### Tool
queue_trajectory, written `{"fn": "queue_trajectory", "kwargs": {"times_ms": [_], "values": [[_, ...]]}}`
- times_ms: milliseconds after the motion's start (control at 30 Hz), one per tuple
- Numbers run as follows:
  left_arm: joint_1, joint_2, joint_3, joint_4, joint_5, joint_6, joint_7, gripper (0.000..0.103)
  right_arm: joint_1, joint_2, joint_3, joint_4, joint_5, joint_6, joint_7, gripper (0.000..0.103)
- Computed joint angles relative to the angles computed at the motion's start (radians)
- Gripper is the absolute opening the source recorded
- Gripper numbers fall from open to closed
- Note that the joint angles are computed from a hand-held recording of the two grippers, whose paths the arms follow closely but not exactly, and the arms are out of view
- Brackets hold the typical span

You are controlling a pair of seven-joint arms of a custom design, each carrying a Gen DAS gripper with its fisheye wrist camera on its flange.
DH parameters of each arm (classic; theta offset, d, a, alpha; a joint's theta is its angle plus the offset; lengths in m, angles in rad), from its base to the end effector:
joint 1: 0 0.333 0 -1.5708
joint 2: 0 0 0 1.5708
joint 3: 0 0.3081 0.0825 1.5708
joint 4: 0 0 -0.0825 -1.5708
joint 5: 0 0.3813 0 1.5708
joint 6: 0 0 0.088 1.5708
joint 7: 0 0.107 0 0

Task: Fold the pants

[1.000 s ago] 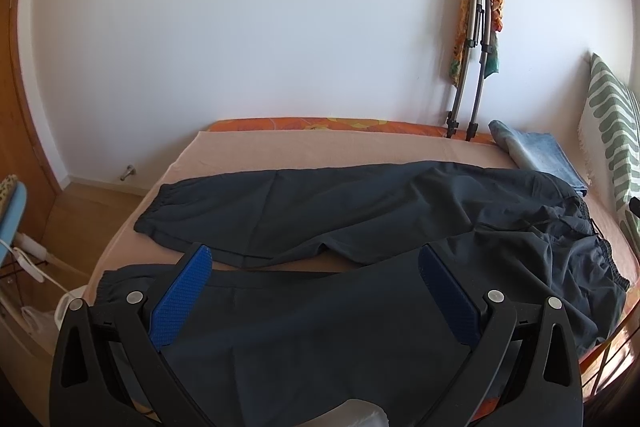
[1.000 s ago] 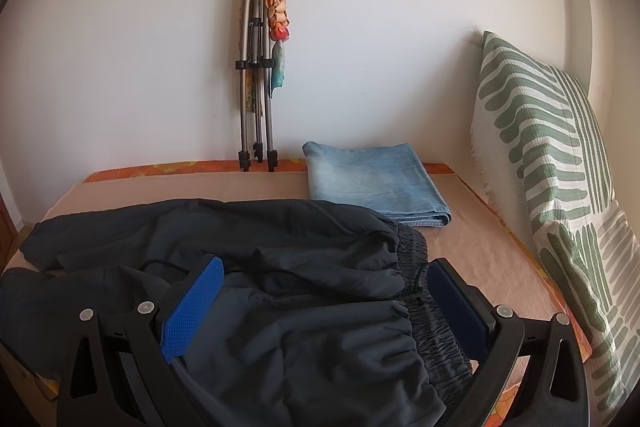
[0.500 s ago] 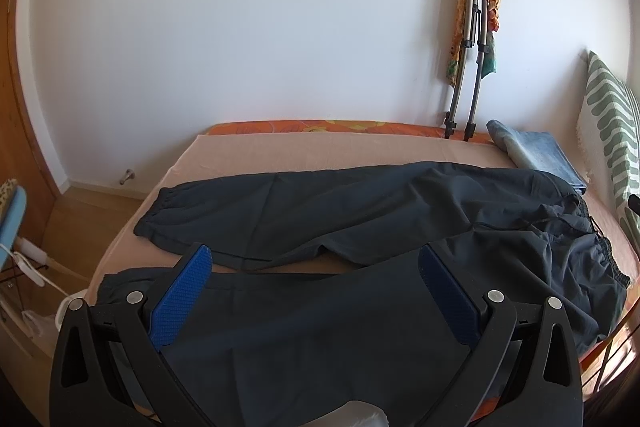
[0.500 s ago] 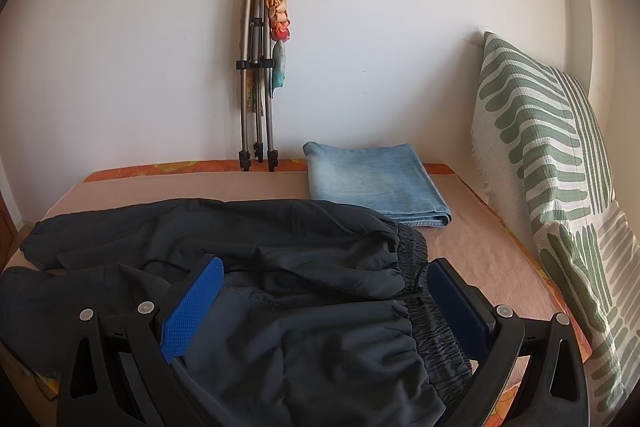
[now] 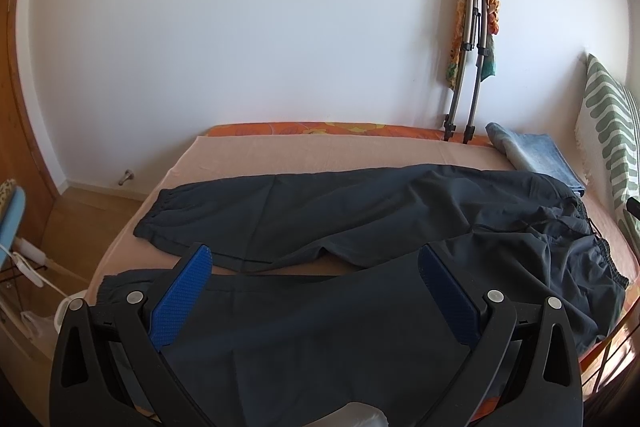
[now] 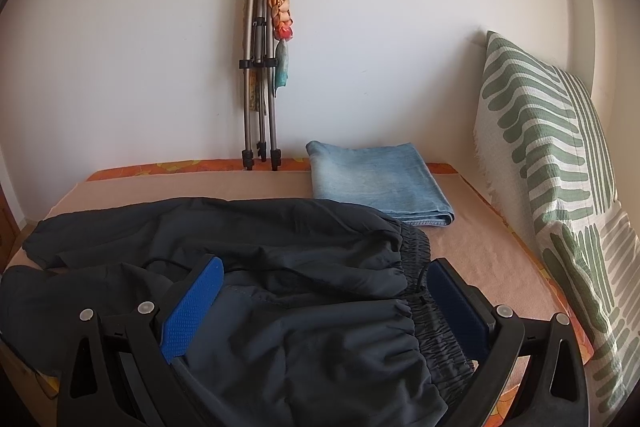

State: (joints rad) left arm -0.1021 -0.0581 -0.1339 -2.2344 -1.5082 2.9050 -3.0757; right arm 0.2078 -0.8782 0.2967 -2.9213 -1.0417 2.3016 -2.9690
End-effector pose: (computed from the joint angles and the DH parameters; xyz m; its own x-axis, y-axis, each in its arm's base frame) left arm 0.5289 -0.0658 0.4285 -0.4822 -0.8758 0.0219 -0.5060 0.2580 -0.8230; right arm 0.2867 0.1222 0.4166 -0.6151 -0.7876 0.0355 -0.4026 0.2751 -0.8731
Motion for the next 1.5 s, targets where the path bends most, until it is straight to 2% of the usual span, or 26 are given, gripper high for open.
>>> {"fn": "queue_trajectory", "kwargs": {"times_ms": [367,500,633,767,833,900,1033,1167,1233,1367,1500], "values": [[0.013,0.010,0.007,0.014,0.003,-0.001,-0.001,0.100,-0.008,0.017,-0.003,0.004,-0.035,0.047,-0.005,0.101],[0.023,0.019,0.010,0.017,0.024,-0.002,-0.015,0.097,-0.009,0.032,0.004,0.013,-0.055,0.063,-0.009,0.097],[0.042,0.031,0.021,0.027,0.065,-0.029,-0.049,0.095,-0.015,0.049,-0.014,0.015,-0.099,0.136,-0.010,0.093],[0.082,0.040,0.044,0.041,0.166,-0.108,-0.159,0.090,-0.026,0.090,-0.018,0.031,-0.155,0.217,-0.024,0.090],[0.104,0.051,0.053,0.053,0.247,-0.127,-0.235,0.080,-0.040,0.113,-0.025,0.035,-0.218,0.297,-0.009,0.089],[0.123,0.062,0.059,0.066,0.303,-0.124,-0.282,0.079,-0.057,0.142,-0.023,0.046,-0.292,0.367,0.027,0.088],[0.164,0.087,0.071,0.098,0.397,-0.121,-0.355,0.072,-0.039,0.219,-0.006,0.089,-0.337,0.368,0.009,0.088],[0.205,0.118,0.079,0.135,0.493,-0.135,-0.430,0.065,-0.008,0.277,-0.042,0.116,-0.368,0.421,-0.011,0.086],[0.224,0.137,0.082,0.150,0.540,-0.134,-0.464,0.058,0.000,0.313,-0.056,0.136,-0.372,0.446,-0.033,0.083],[0.263,0.186,0.087,0.175,0.633,-0.124,-0.535,0.055,0.020,0.385,-0.067,0.177,-0.379,0.485,-0.080,0.078],[0.306,0.256,0.093,0.220,0.732,-0.157,-0.656,0.044,0.041,0.463,-0.072,0.221,-0.385,0.527,-0.140,0.075]]}}
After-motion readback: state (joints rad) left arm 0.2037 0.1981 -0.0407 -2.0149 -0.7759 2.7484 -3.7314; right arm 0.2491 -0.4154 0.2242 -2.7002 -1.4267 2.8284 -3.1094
